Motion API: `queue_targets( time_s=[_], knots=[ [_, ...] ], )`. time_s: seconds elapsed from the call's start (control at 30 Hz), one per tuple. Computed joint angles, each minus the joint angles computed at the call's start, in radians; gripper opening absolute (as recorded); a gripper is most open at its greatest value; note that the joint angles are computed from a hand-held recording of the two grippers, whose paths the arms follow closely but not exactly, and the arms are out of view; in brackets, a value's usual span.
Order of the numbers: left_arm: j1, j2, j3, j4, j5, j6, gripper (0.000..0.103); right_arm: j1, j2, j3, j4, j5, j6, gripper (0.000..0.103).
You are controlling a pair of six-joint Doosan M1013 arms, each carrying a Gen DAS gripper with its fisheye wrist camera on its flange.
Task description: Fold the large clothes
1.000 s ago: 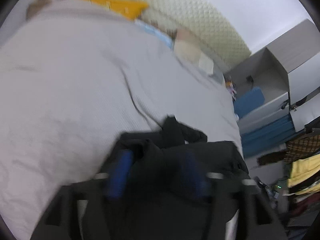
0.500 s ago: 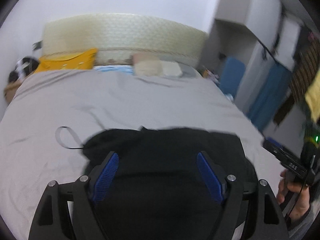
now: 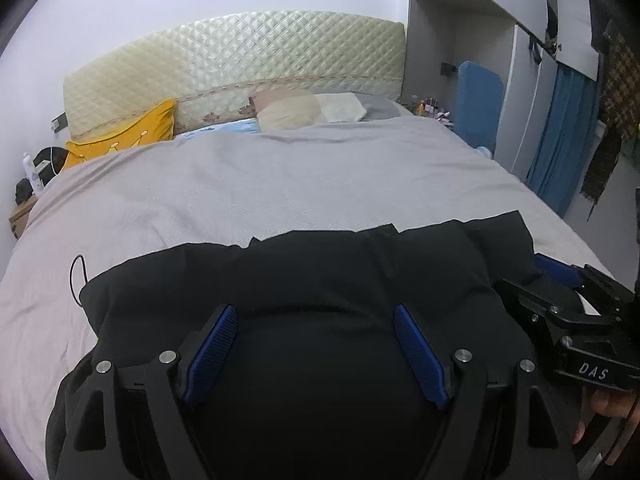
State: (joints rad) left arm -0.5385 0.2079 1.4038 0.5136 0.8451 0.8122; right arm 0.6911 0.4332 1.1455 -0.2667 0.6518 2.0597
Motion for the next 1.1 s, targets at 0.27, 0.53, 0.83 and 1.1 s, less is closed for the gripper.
queue_targets(
  time_s=[0.27, 0.53, 0.83, 1.1],
  knots=[
    [0.029, 0.073, -0.081, -0.023, 0.053, 0.054, 0.082, -0.008, 0.096, -0.139, 0.013, 0.101, -0.035, 0.085],
    [0.051, 0.097, -0.072, -0.072, 0.019, 0.076, 0.084, -0.012, 0.143, -0.186, 0.017, 0.131, -0.024, 0.094],
    [0.040, 0.099, -0.054, -0.021, 0.023, 0.045, 0.085, -0.009, 0.150, -0.173, -0.009, 0.103, -0.014, 0.095],
    [0.021, 0.066, -0.028, 0.030, 0.034, 0.028, 0.084, -0.019, 0.109, -0.124, 0.058, 0.058, -0.076, 0.093]
  ],
)
